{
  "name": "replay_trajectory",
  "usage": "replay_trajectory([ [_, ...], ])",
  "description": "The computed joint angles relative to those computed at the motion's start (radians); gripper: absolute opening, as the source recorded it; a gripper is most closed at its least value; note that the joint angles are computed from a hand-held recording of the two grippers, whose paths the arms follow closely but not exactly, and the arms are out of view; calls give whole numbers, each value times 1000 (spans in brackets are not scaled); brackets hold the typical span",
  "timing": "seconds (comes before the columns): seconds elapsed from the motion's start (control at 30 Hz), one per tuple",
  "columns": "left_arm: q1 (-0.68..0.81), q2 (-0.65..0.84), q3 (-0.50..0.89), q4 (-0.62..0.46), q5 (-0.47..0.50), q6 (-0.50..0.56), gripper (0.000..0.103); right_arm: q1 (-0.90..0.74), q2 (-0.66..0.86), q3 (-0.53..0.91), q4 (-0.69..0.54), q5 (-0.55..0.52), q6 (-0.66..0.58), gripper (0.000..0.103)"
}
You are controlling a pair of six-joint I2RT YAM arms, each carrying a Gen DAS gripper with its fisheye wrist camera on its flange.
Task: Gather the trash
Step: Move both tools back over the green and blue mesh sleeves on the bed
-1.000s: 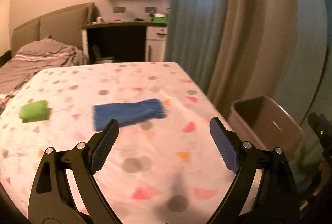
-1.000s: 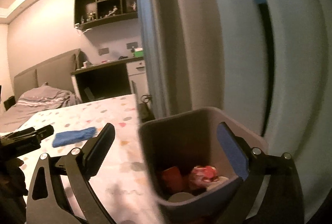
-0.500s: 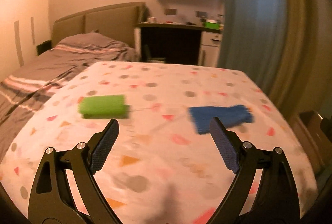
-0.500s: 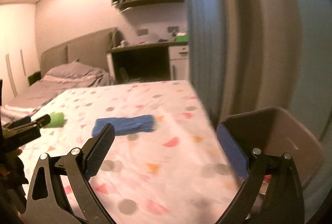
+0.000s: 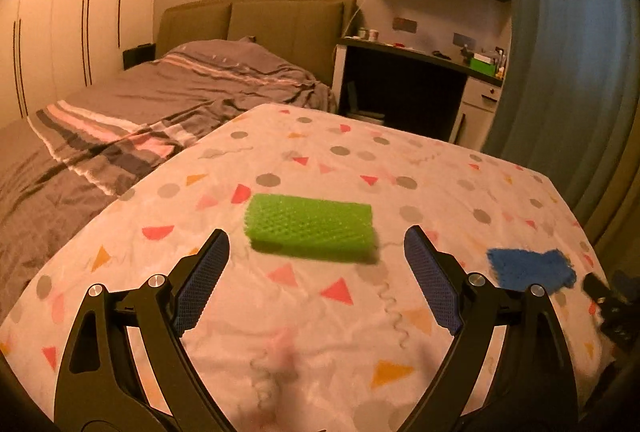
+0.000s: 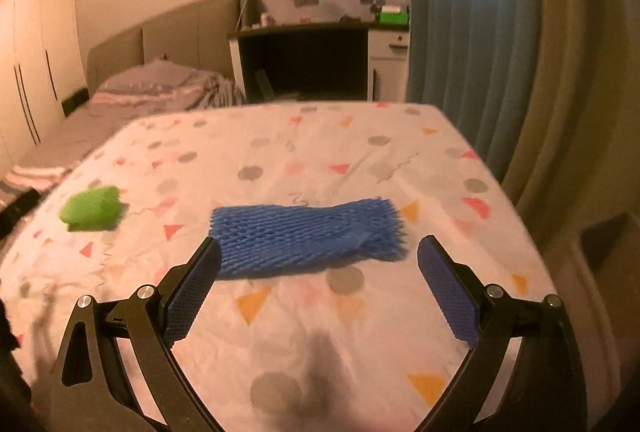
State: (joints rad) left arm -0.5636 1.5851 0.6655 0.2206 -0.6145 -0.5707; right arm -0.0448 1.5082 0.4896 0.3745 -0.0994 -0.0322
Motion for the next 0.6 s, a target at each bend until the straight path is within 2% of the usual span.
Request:
replay_trajectory([
  [0.13, 45, 46, 30, 26, 48, 26, 88, 38, 140, 107, -32, 45, 4, 94],
  [0.43, 146, 142, 79, 70, 156, 80, 88, 35, 331, 345, -257, 55, 34, 90],
  [0.5, 176, 152, 82, 72, 203, 75, 88, 27, 359, 378, -296, 37, 38, 89],
  [0.6, 201, 178, 99, 64, 229, 78, 88, 43, 360, 380, -304, 67, 29, 88],
])
